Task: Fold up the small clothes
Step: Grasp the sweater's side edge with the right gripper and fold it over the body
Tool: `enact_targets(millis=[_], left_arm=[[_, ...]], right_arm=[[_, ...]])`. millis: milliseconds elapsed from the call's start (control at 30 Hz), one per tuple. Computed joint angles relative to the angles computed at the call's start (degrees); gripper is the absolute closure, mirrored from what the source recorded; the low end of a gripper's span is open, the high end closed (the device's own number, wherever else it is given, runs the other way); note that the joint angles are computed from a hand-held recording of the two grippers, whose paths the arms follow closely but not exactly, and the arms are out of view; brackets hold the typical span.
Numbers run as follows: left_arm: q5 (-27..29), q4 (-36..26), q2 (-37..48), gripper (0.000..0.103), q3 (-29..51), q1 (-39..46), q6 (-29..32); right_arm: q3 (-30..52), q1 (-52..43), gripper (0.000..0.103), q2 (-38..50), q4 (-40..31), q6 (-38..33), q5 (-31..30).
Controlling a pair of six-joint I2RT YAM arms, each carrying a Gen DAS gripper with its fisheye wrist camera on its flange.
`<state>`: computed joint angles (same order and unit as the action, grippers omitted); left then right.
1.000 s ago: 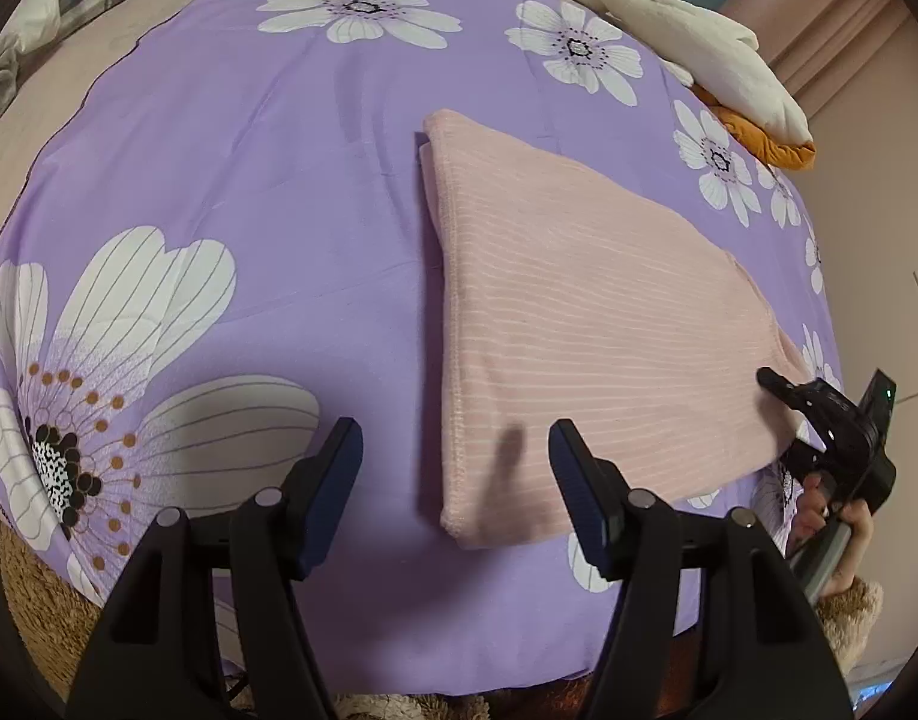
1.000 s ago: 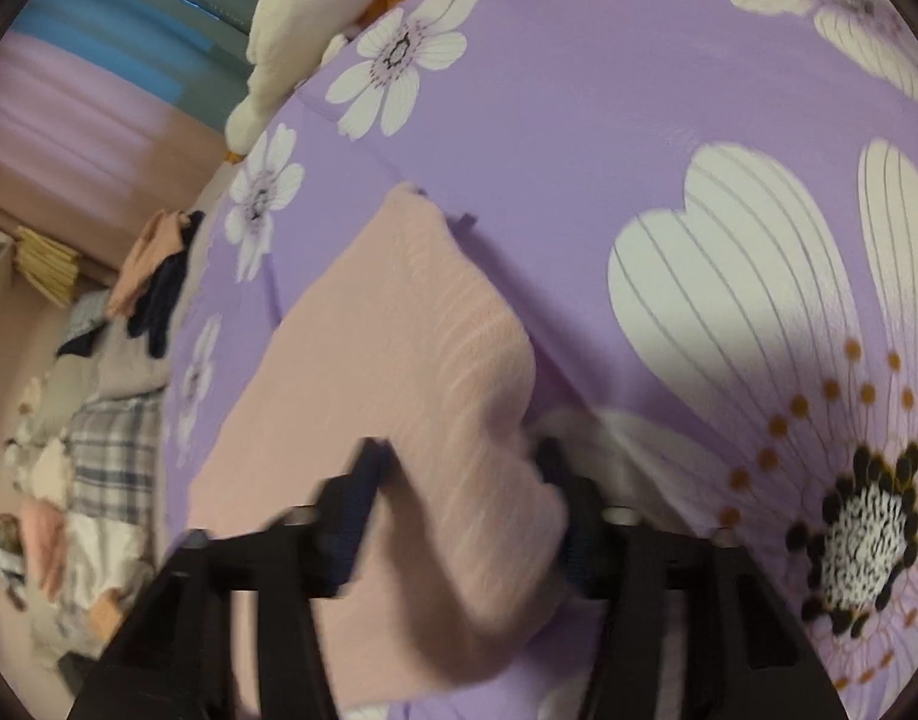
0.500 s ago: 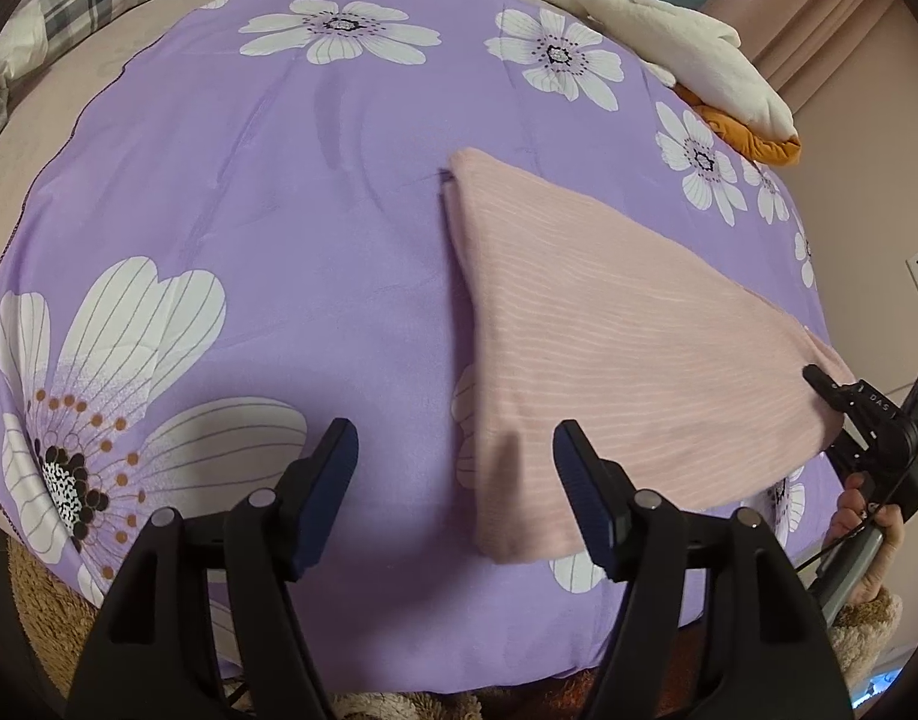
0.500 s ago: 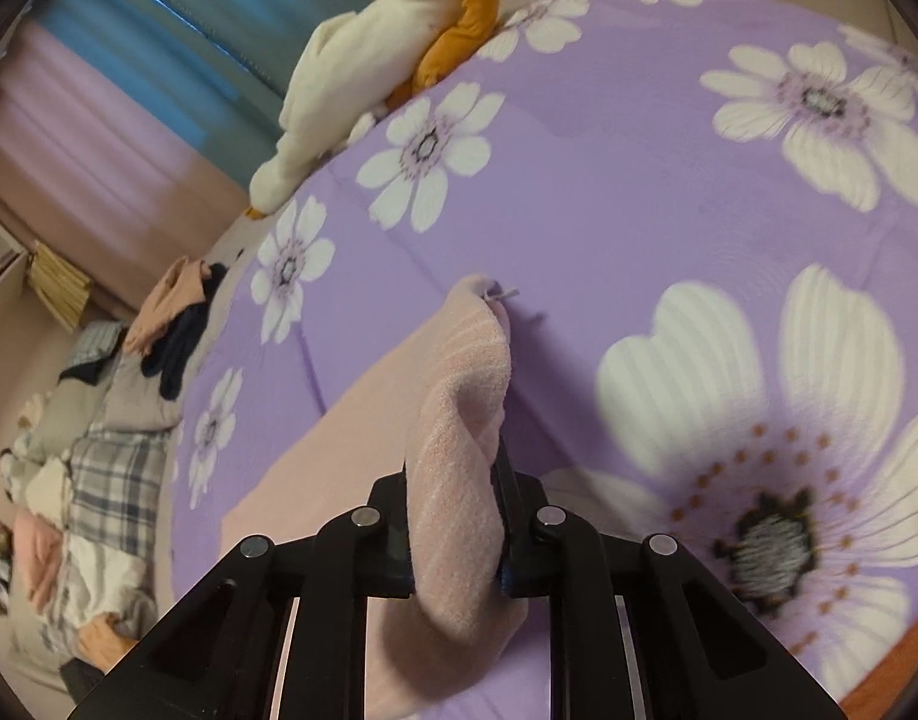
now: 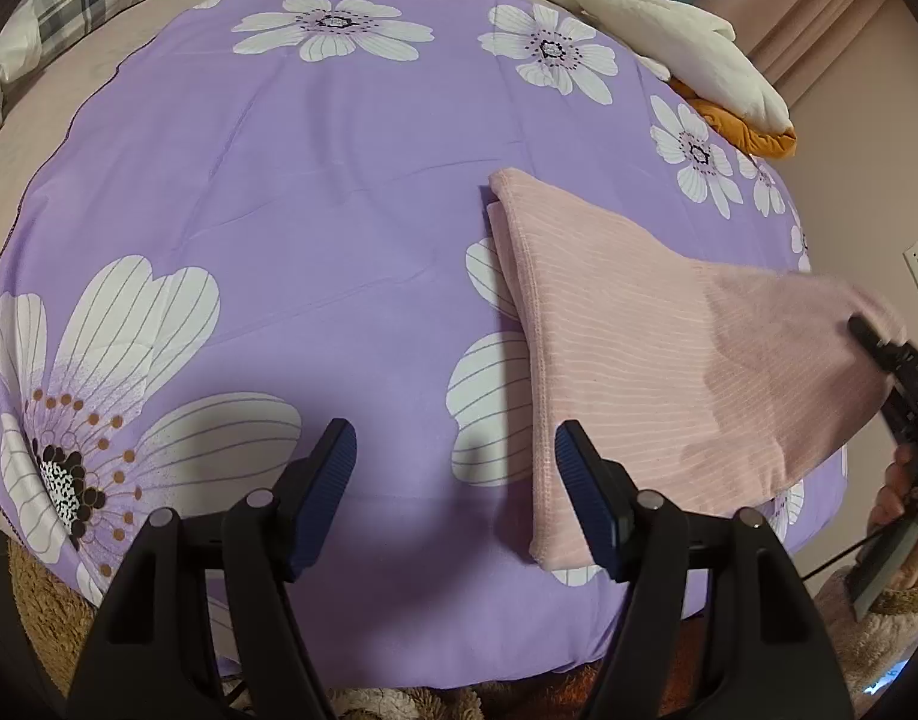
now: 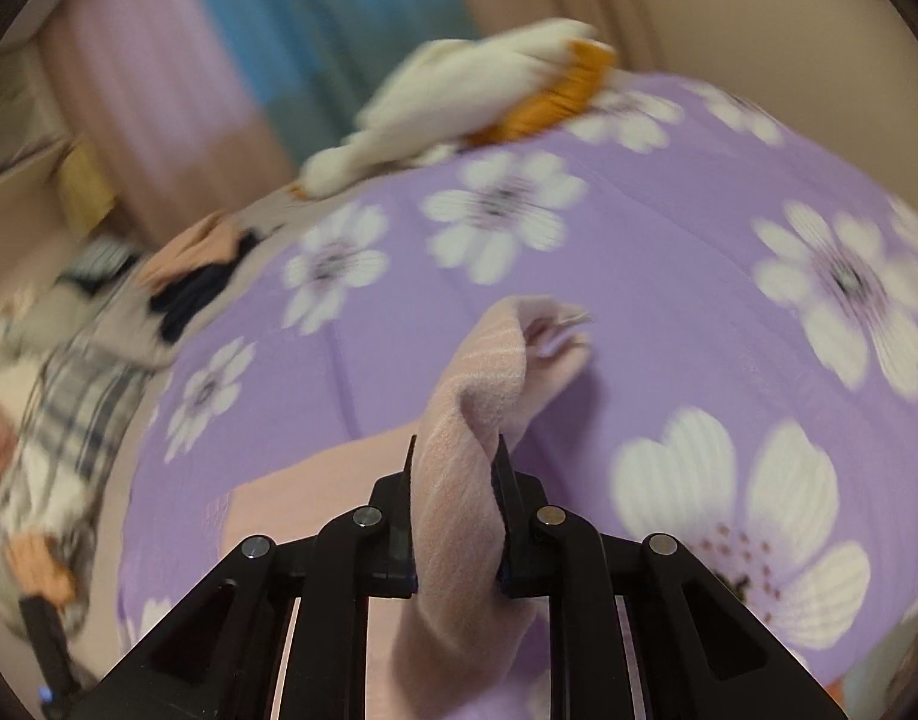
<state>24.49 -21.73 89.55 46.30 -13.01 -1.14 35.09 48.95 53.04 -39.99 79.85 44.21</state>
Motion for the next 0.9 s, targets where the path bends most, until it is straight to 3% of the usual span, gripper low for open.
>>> enact_targets(millis=[200, 400, 633, 900], left_arm=[[0.39, -0.32, -0.62, 0.030, -0.33, 1.18, 0.31], [0.14, -0.69, -0.49, 0.030, -0.27, 1.64, 0.28], [0.17, -1.30, 0.45, 0.029, 0.13, 1.72, 0.72], [2.40, -2.34, 1.40, 0.029, 1.41, 2.04, 0.98]], right_arm=[[7.71, 1.27, 0.085, 9.56, 8.12, -16.07, -3.05], [10.48, 1.54, 0.085, 20.06, 15.98, -23.24, -10.52], [12.71, 1.12, 0.084, 31.49, 21.65, -24.64, -21.53], [11.94, 0.97, 0.083, 35.90, 23.88, -22.47, -26.13]])
